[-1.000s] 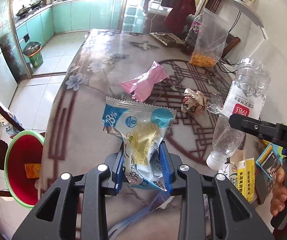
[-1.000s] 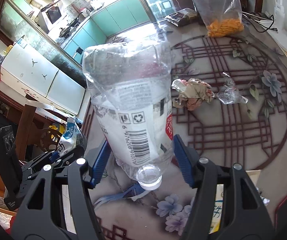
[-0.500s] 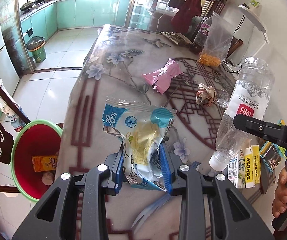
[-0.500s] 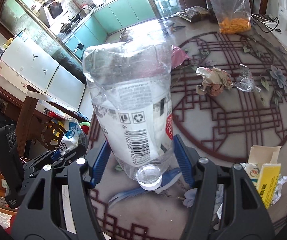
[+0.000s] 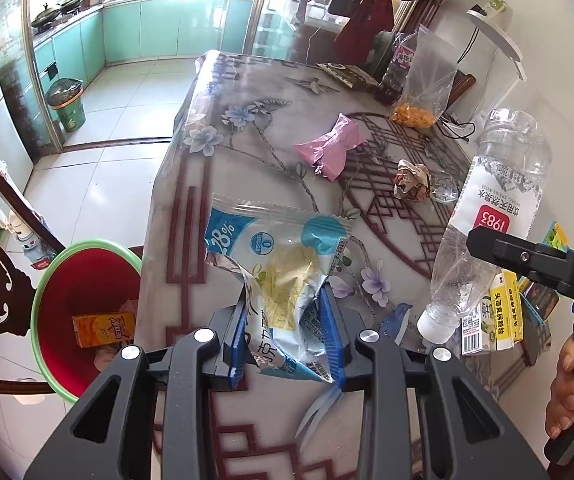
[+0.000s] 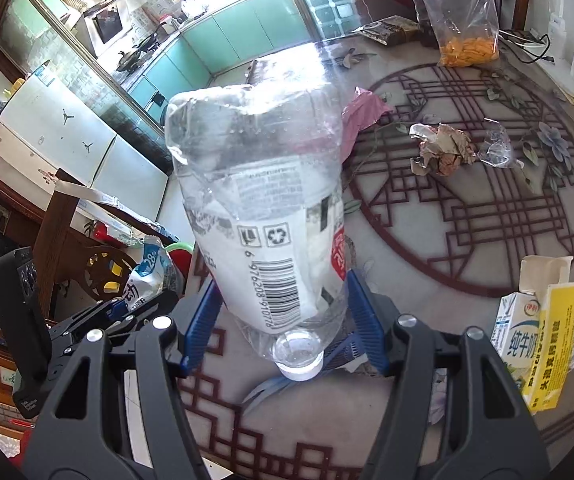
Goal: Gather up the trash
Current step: 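Carry both items over the red bucket and open both tools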
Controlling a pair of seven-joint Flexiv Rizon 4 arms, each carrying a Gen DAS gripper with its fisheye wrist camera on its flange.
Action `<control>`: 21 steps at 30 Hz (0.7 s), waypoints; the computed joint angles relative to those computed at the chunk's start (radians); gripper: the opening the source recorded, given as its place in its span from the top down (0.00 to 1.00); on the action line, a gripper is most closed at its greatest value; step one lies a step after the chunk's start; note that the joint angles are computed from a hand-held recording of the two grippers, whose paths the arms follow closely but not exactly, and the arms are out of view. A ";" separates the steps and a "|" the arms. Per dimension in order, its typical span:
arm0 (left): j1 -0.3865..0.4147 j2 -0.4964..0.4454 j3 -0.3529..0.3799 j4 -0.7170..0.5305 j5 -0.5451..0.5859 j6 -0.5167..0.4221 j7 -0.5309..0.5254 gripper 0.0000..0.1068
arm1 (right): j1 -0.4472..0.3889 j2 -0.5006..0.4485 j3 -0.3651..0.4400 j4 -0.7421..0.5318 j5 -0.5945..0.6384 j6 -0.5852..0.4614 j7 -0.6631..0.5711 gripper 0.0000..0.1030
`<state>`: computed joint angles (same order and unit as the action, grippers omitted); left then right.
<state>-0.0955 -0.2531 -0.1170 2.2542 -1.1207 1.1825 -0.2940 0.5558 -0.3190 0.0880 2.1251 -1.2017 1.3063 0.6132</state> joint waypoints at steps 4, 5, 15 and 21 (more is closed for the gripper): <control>0.013 0.005 0.009 0.004 -0.012 -0.009 0.019 0.72 | 0.018 -0.020 0.003 -0.023 0.012 -0.016 0.007 0.41; 0.018 0.005 0.014 0.005 -0.014 -0.011 0.022 0.72 | 0.023 -0.030 0.003 -0.031 0.016 -0.016 0.006 0.41; 0.085 -0.022 0.045 0.001 0.022 -0.016 0.012 0.72 | 0.098 -0.107 -0.011 -0.126 0.104 -0.020 -0.076 0.41; 0.127 -0.035 0.045 -0.009 0.004 -0.012 0.027 0.72 | 0.141 -0.156 -0.020 -0.195 0.185 -0.029 -0.173 0.41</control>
<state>0.0313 -0.2876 -0.0724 2.2450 -1.1165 1.1709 -0.2668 0.6971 -0.4750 0.0685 1.9300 -1.0172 1.2769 0.4405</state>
